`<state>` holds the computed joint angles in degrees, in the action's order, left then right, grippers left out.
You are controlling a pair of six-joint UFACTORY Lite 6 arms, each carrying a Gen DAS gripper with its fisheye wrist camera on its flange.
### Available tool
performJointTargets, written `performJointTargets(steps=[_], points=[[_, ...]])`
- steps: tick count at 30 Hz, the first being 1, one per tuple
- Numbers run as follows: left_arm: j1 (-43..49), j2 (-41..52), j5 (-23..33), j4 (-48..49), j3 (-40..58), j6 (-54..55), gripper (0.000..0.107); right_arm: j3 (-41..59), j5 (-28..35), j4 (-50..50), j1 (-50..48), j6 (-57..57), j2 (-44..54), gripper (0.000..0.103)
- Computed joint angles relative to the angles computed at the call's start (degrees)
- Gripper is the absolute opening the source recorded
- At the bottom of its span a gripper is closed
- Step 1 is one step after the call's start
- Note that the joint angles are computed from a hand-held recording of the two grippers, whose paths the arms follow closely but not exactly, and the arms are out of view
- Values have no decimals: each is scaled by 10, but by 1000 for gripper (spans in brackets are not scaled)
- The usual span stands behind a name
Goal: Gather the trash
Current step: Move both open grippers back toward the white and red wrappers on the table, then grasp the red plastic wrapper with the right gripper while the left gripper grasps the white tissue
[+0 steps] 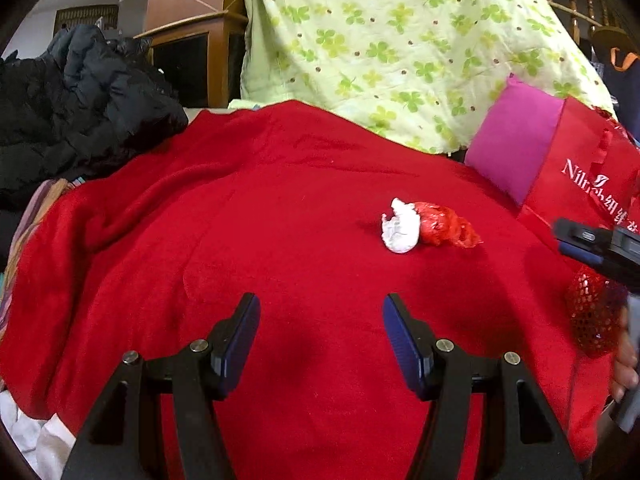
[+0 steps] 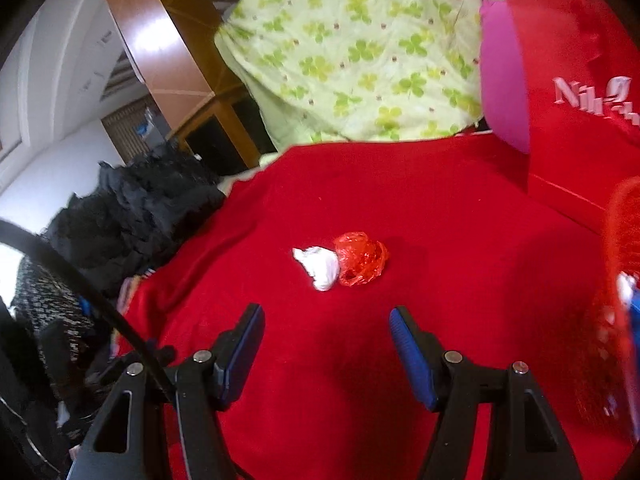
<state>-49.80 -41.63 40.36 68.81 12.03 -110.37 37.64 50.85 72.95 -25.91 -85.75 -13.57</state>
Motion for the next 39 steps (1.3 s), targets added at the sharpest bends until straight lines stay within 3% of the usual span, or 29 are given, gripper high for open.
performJointTargets(steps=[3,9,13,17,22,27,32,39], points=[[59,40,-68,56,-7,-36,65,69,-88,59,90,-25,115,69],[140,96,-154,163,-23,-115,65,269,-185,109,206,-11,350,68],[180,108,-183,221,-29,-154,65,397,-215,64,243,60,482,66],[206,138,-203,289,-18,-201,65,473,-190,7,253,117,565,50],[213,204,-215,383,36,-272,65,393,-161,103,217,13,512,48],[202,327,-204,518,152,-366,65,246,-167,139,173,-103,385,48],[222,490,-237,741,309,-544,68,89,-145,110,107,-185,258,48],[238,678,-314,867,512,-641,70,-28,-63,43,-31,-247,174,48]])
